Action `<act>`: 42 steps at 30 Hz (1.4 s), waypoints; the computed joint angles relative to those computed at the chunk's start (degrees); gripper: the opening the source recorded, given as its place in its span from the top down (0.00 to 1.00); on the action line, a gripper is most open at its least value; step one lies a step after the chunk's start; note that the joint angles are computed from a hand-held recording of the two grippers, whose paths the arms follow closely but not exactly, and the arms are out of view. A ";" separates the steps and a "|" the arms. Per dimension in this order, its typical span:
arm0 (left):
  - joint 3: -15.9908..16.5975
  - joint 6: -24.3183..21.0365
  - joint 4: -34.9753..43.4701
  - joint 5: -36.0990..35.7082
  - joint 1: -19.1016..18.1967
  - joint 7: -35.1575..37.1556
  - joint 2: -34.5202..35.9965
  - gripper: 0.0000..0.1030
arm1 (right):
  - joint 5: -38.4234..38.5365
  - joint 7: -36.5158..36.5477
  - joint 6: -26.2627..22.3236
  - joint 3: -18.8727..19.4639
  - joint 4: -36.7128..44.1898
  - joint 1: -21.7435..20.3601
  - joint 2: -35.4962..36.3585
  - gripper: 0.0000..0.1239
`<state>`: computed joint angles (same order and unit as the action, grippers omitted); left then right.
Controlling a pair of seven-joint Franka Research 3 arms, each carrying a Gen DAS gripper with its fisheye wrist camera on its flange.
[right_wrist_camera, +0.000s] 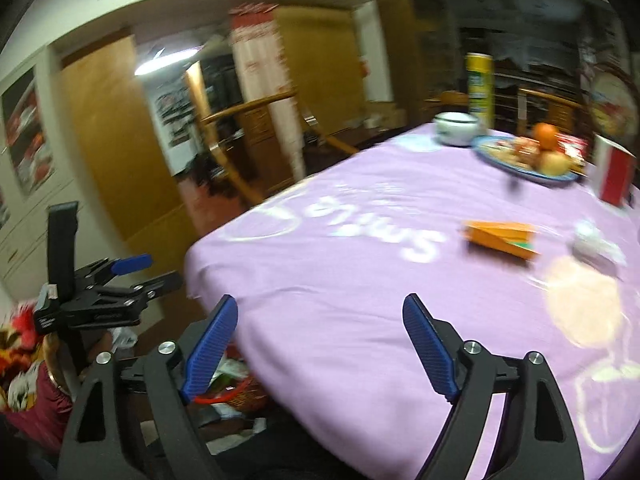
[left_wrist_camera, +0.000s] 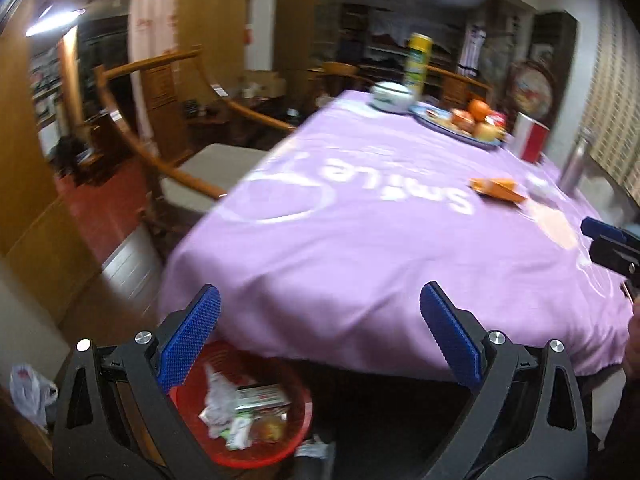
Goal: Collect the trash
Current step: 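Move both tools back over the table toward the orange box, then lower the left tool onto the orange medicine box and pick it up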
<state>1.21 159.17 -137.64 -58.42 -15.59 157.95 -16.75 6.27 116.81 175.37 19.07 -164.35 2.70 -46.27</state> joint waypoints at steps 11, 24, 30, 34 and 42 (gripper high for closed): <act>-10.54 1.88 11.70 12.10 -5.15 -8.16 12.38 0.07 | -1.26 -1.24 -3.08 -5.84 -8.49 -12.88 -6.32 0.32; -22.73 -0.77 36.14 27.69 -4.36 -7.72 33.75 0.06 | 4.20 -8.88 6.29 -15.01 -7.86 -18.96 4.69 0.31; -26.35 -5.55 44.72 35.88 -3.46 -8.78 41.50 0.06 | 9.16 -12.07 8.43 -18.20 -8.09 -16.51 6.81 0.29; -29.42 -8.64 48.10 38.12 -1.71 -7.63 44.66 0.06 | 9.92 -12.67 7.64 -13.02 -7.59 -20.01 7.08 0.27; -27.37 -24.30 61.91 42.71 -4.07 -16.92 53.33 0.06 | 11.44 -14.66 6.19 -16.56 -6.89 -16.43 7.81 0.27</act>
